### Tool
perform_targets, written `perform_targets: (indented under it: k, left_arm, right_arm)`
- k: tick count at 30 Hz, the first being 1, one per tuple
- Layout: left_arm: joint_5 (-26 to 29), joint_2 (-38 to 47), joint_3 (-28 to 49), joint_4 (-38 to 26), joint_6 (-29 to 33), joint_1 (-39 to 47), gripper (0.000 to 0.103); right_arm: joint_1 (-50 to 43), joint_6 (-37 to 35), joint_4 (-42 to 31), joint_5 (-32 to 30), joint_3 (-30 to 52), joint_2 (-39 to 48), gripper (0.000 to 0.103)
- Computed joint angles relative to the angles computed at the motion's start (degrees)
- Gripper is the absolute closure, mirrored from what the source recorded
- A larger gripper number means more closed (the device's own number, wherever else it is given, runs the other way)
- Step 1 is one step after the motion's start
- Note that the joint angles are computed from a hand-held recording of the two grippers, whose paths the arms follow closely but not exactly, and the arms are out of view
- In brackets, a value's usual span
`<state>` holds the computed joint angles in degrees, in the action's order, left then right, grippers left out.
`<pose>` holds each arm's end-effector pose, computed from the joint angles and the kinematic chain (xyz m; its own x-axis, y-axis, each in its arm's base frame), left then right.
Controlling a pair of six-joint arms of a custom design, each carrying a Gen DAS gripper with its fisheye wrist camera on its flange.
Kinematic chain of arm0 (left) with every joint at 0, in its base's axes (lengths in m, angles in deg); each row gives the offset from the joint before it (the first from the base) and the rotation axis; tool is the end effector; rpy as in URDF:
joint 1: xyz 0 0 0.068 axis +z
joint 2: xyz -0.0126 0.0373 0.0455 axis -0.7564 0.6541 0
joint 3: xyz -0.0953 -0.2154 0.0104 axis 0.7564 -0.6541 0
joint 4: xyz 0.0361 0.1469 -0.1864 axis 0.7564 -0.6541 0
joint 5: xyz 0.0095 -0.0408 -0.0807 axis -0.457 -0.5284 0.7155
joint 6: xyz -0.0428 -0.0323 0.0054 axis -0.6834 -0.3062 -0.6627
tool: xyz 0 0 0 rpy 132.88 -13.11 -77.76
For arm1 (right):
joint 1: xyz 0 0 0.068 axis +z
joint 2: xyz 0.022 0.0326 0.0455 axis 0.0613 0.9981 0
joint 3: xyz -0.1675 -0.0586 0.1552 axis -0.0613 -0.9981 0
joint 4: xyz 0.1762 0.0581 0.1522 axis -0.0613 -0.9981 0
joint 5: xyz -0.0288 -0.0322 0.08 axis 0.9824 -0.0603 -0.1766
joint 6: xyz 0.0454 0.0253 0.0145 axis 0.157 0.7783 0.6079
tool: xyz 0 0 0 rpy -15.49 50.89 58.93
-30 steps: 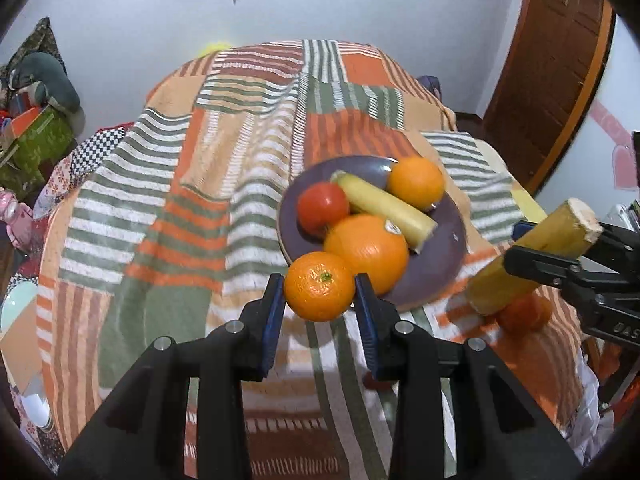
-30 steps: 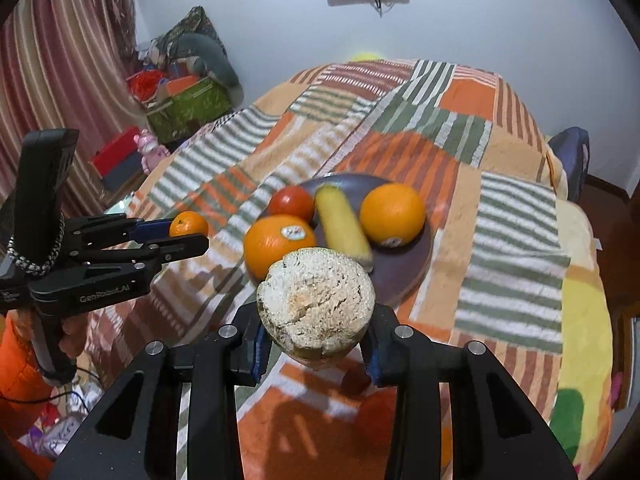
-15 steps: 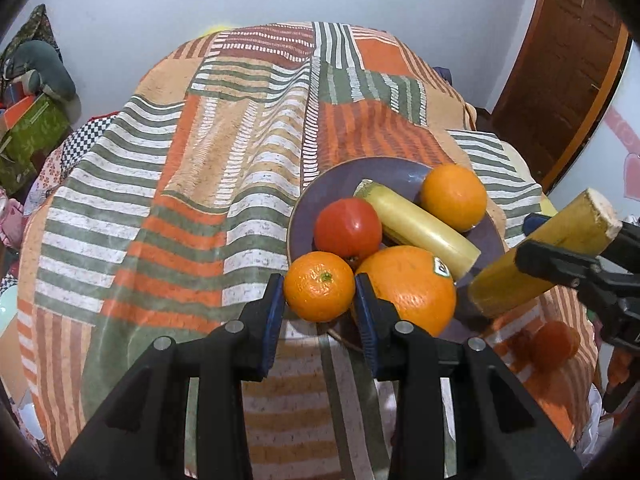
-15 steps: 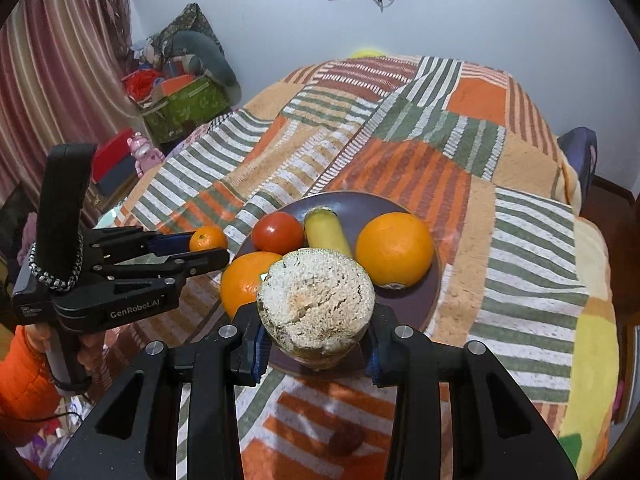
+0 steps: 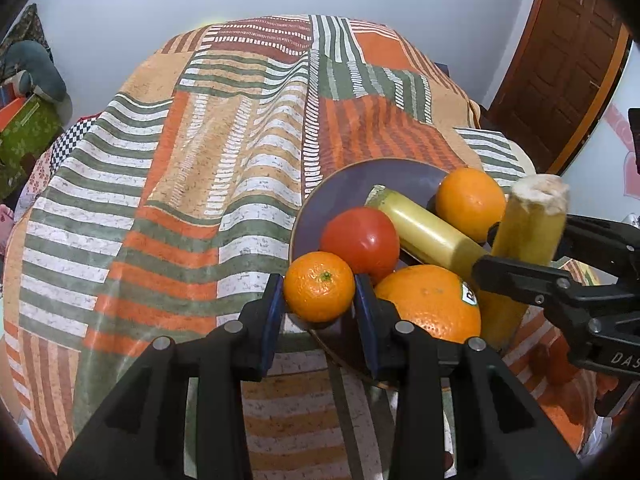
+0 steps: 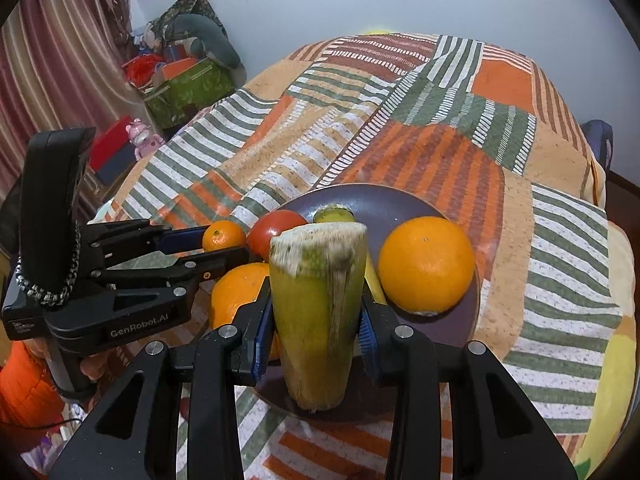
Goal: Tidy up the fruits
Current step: 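Grasp the small mandarin with the left tool while the right lifts the corn cob, then lower the corn cob onto the plate and open the right tool while the left releases the mandarin, then grasp a red tomato with the right tool while the left grasps a dark plum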
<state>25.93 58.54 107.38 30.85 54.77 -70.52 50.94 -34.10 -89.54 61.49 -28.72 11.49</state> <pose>0.1859 -0.0777 0.1993 -0.7751 0.2955 -0.5585 0.4234 0.8990 -0.1119 0.1334 0.1364 0.2196 -0.7791 -0.1019 -0.6186 -0.2959 0.9296 0.2196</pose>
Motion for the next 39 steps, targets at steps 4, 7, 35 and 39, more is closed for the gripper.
perform_targets:
  k: [4, 7, 35, 39]
  left_arm:
    - [0.9, 0.6, 0.0, 0.2, 0.1, 1.8, 0.057]
    - [1.1, 0.5, -0.2, 0.0, 0.3, 2.3, 0.054]
    - [-6.3, -25.1, 5.6, -25.4, -6.2, -9.3, 0.047]
    - [-8.0, -29.2, 4.8, -29.7, -9.8, -13.4, 0.047]
  right_arm:
    - [-0.3, -0.6, 0.5, 0.4, 0.6, 1.4, 0.069]
    - [-0.3, -0.6, 0.5, 0.6, 0.7, 1.7, 0.069]
    - [30.9, 30.6, -35.3, 30.0, 6.8, -13.9, 0.048]
    - [43.8, 49.2, -47.1, 34.1, 7.4, -12.0, 0.047]
